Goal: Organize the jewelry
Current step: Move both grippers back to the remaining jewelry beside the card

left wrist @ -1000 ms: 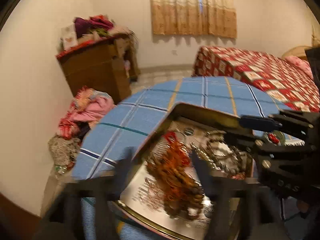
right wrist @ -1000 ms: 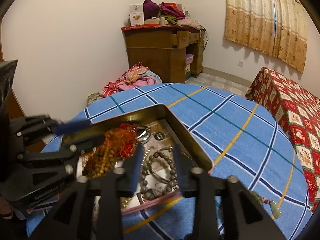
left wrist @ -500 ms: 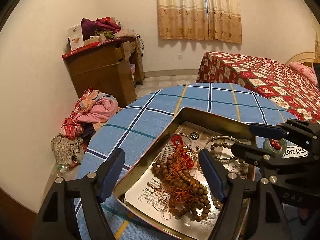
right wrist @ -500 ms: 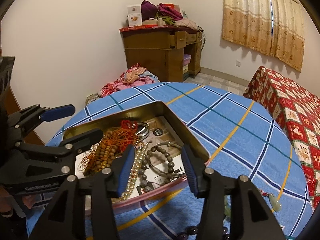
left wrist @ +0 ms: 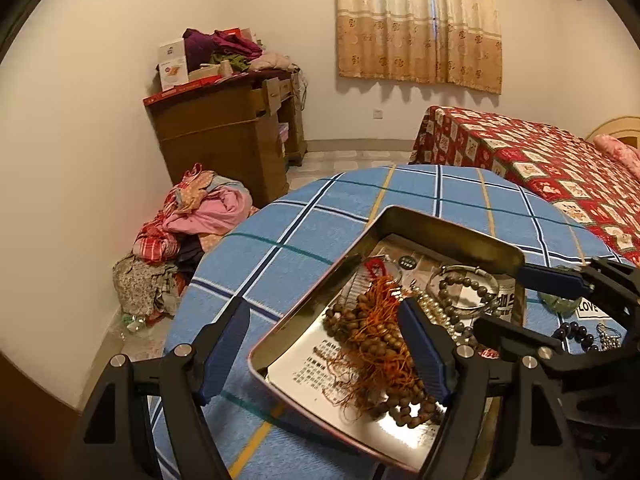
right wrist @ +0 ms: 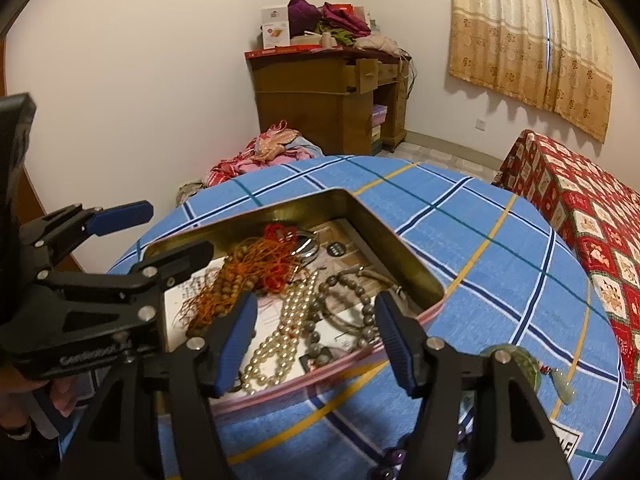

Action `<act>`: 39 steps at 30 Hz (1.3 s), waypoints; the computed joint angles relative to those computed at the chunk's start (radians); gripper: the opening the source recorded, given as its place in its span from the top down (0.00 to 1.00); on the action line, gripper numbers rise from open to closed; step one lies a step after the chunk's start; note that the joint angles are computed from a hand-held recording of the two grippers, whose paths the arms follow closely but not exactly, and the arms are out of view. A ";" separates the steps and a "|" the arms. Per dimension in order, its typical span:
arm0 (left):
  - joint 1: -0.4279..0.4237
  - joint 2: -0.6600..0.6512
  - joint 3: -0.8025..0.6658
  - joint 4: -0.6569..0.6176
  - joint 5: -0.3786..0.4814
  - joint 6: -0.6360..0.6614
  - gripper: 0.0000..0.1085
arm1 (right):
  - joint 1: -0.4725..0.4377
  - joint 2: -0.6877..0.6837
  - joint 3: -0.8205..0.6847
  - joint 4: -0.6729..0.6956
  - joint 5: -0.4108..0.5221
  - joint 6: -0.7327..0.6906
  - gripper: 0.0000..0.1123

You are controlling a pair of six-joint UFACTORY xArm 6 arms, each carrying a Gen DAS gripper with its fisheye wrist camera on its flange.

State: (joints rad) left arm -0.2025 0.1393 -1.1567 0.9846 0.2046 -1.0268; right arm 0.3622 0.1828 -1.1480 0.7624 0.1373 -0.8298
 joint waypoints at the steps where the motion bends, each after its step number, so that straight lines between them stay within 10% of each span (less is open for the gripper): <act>1: -0.001 -0.003 0.003 0.002 0.004 -0.009 0.29 | 0.000 -0.013 0.014 0.004 -0.001 -0.005 0.43; 20: -0.173 -0.054 0.033 0.236 0.014 -0.204 0.30 | -0.211 -0.331 0.415 -0.189 -0.104 0.233 0.37; 32: -0.256 0.025 -0.009 0.048 -0.007 0.033 0.30 | -0.233 -0.333 0.450 -0.004 -0.104 0.068 0.40; 39: -0.288 0.097 -0.054 -0.296 0.016 0.364 0.44 | -0.218 -0.295 0.429 -0.004 -0.087 0.050 0.50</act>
State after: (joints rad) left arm -0.4905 0.2362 -1.2111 0.6885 0.2203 -0.6630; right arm 0.1444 -0.1127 -0.7185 0.7583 0.0503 -0.7798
